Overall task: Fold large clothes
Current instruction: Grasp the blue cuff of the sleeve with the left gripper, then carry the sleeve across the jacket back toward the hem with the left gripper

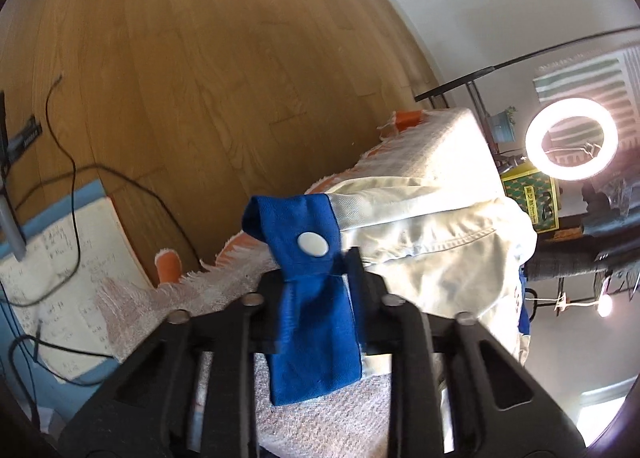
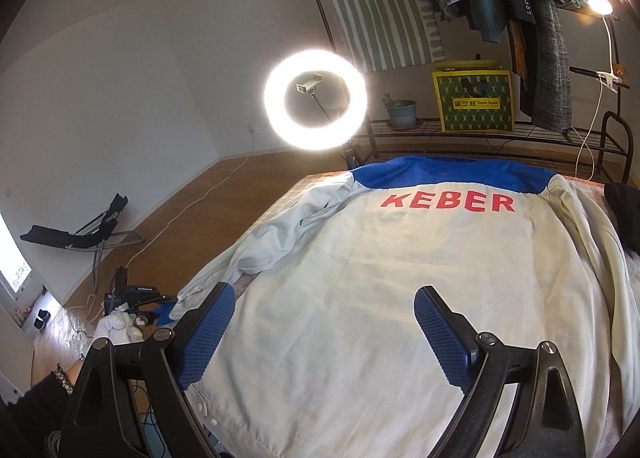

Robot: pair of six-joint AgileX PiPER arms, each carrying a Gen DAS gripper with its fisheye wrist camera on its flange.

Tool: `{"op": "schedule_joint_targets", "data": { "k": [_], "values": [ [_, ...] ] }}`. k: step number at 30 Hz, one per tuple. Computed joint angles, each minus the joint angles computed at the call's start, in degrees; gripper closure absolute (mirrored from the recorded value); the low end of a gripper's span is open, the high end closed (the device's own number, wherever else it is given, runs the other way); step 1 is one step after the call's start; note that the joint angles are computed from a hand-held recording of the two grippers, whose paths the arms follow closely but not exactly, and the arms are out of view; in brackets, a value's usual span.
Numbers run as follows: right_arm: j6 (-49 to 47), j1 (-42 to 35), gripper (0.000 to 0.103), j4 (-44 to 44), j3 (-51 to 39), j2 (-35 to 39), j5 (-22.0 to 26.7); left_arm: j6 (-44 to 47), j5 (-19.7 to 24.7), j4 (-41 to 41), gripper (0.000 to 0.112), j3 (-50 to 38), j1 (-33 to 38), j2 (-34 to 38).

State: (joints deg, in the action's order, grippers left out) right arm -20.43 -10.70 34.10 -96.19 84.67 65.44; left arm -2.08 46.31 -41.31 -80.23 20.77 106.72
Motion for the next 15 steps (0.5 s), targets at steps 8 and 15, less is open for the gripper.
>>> {"op": "schedule_joint_targets", "data": {
  "k": [8,15],
  "values": [
    [0.9,0.8,0.02,-2.4,-1.5,1.3,0.9,0.4,-2.2,5.0,0.104,-0.5,-3.9,-7.6],
    [1.0,0.1,0.029,-2.5,-1.0,1.8,1.7,0.2,-0.7,9.0,0.105,-3.4,-10.1,-14.2]
  ]
}}
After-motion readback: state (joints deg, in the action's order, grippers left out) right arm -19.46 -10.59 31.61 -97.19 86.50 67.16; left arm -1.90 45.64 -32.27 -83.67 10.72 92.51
